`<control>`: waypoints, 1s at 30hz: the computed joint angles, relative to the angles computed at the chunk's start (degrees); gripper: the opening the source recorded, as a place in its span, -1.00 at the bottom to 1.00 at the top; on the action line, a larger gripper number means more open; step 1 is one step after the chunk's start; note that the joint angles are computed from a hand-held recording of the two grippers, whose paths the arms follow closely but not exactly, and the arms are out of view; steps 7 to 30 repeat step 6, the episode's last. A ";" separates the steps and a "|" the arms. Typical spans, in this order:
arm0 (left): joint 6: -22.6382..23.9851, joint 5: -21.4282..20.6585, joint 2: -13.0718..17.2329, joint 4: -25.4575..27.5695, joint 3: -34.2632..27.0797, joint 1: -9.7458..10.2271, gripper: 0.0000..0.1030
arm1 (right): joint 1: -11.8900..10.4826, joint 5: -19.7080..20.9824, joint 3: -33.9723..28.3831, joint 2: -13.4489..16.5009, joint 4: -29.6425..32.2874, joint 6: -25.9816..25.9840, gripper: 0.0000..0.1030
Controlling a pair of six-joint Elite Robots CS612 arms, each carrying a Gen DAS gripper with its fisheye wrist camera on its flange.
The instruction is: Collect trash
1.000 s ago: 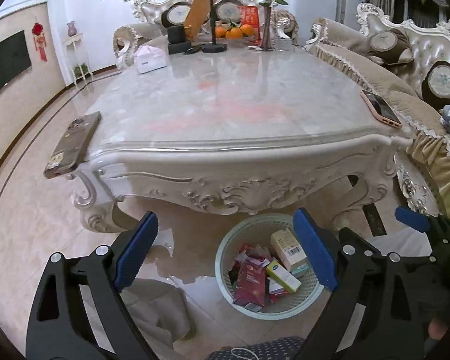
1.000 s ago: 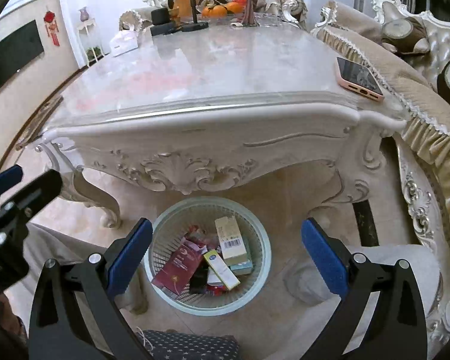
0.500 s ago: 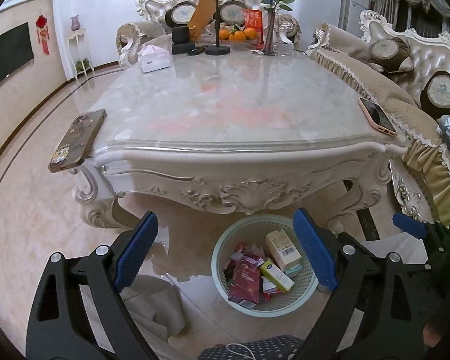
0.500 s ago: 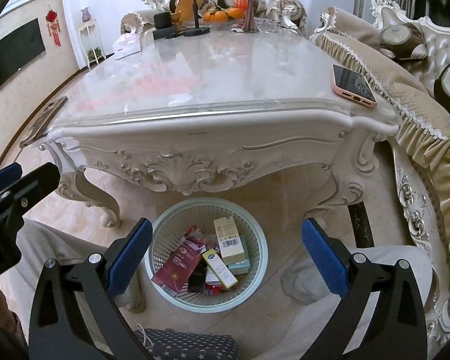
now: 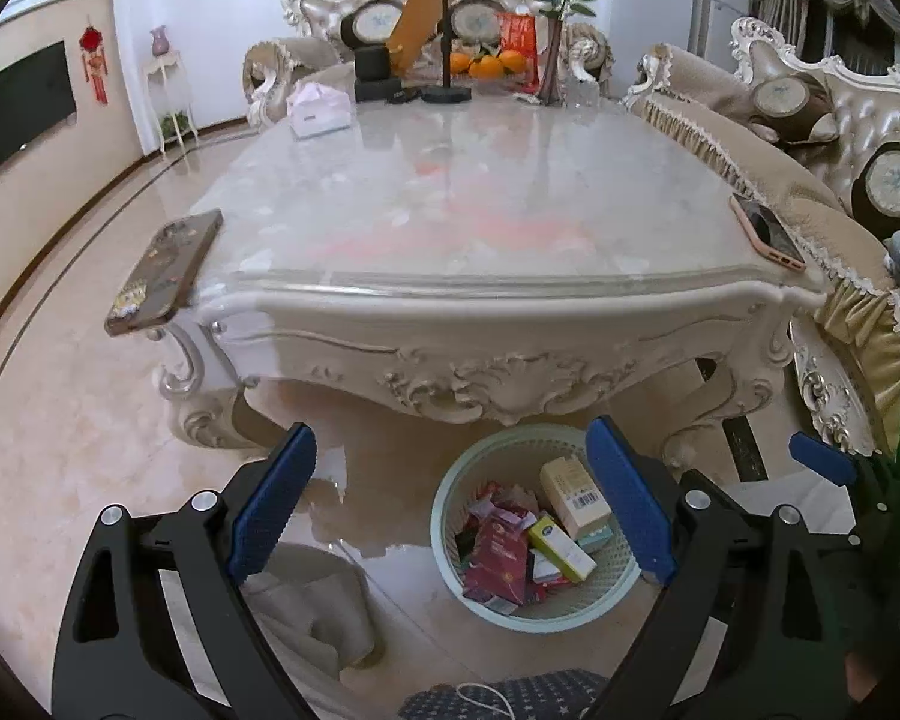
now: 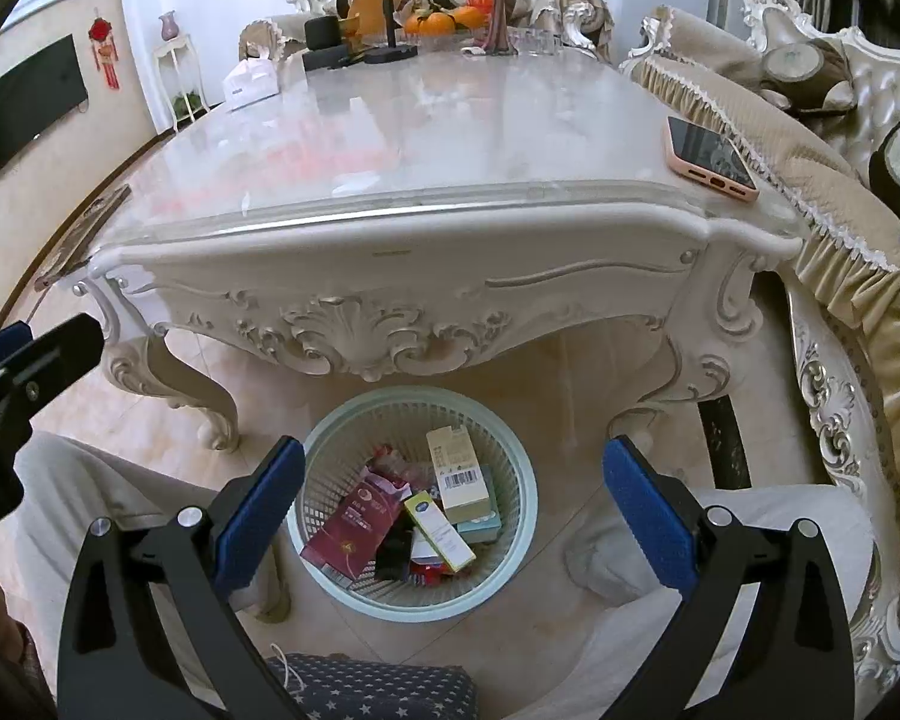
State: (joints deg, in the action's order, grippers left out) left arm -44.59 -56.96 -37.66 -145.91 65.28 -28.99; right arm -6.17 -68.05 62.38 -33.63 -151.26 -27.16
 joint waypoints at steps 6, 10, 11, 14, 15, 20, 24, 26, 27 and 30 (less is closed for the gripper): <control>0.08 -0.36 0.54 1.84 -0.89 0.04 0.73 | -0.04 0.02 -0.36 0.21 0.75 0.15 0.85; 0.08 -0.36 0.54 1.84 -0.89 0.04 0.73 | -0.04 0.02 -0.36 0.21 0.75 0.15 0.85; 0.08 -0.36 0.54 1.84 -0.89 0.04 0.73 | -0.04 0.02 -0.36 0.21 0.75 0.15 0.85; 0.08 -0.36 0.54 1.84 -0.89 0.04 0.73 | -0.04 0.02 -0.36 0.21 0.75 0.15 0.85; 0.08 -0.36 0.54 1.84 -0.89 0.04 0.73 | -0.04 0.02 -0.36 0.21 0.75 0.15 0.85; 0.08 -0.36 0.54 1.84 -0.89 0.04 0.73 | -0.04 0.02 -0.36 0.21 0.75 0.15 0.85; 0.08 -0.36 0.54 1.84 -0.89 0.04 0.73 | -0.04 0.02 -0.36 0.21 0.75 0.15 0.85; 0.08 -0.36 0.54 1.84 -0.89 0.04 0.73 | -0.04 0.02 -0.36 0.21 0.75 0.15 0.85; 0.08 -0.36 0.54 1.84 -0.89 0.04 0.73 | -0.04 0.02 -0.36 0.21 0.75 0.15 0.85; 0.08 -0.36 0.54 1.84 -0.89 0.04 0.73 | -0.04 0.02 -0.36 0.21 0.75 0.15 0.85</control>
